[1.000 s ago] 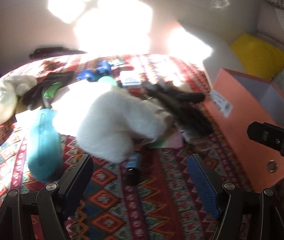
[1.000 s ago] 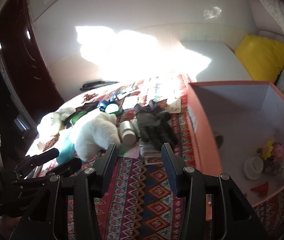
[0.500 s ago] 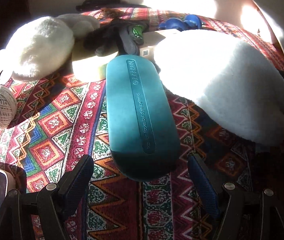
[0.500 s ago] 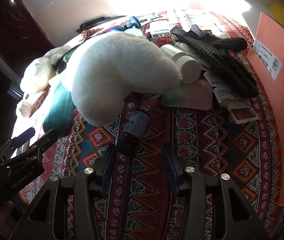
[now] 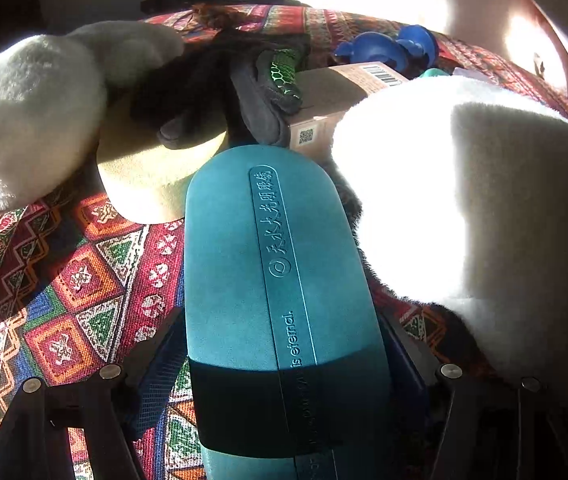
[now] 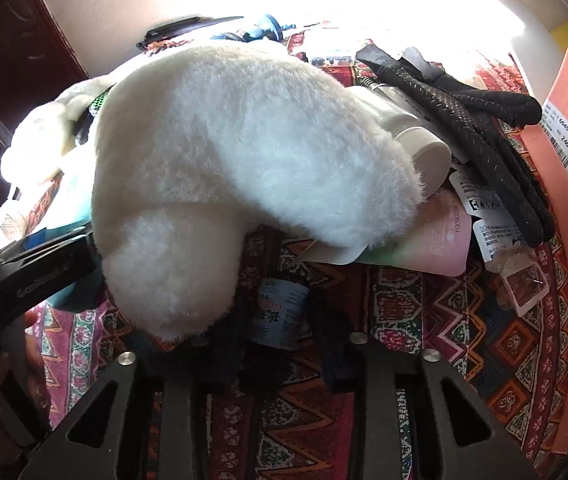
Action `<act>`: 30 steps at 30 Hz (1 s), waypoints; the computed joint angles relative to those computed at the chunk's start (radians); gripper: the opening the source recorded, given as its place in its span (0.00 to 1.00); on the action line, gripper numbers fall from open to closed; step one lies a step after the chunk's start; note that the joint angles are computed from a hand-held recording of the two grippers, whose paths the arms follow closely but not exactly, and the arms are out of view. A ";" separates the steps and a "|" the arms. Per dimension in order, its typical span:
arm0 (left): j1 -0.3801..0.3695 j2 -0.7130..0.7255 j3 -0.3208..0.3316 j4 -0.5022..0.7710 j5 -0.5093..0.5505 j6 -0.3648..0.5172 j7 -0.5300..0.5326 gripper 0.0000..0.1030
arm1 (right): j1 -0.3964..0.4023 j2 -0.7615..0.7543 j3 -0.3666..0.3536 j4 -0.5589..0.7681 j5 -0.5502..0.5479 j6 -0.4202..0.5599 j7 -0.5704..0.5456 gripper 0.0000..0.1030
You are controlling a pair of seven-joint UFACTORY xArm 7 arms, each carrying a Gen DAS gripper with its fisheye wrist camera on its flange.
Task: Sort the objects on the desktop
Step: 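Grasp the teal glasses case with the left tool while the right tool grasps the dark bottle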
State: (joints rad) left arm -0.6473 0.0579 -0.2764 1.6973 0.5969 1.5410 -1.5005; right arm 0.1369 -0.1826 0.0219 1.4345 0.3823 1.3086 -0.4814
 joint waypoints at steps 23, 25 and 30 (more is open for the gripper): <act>-0.268 0.176 -0.013 0.203 0.004 0.072 -0.003 1.00 | -0.118 -0.061 -0.100 0.046 0.046 0.280 -0.191 0.25; -0.302 0.211 0.003 0.242 0.035 0.107 0.012 1.00 | -0.123 -0.054 -0.098 0.039 0.023 0.276 -0.191 0.25; -0.325 0.171 0.027 0.204 0.027 0.082 -0.054 0.69 | -0.133 -0.059 -0.105 0.034 0.016 0.277 -0.200 0.25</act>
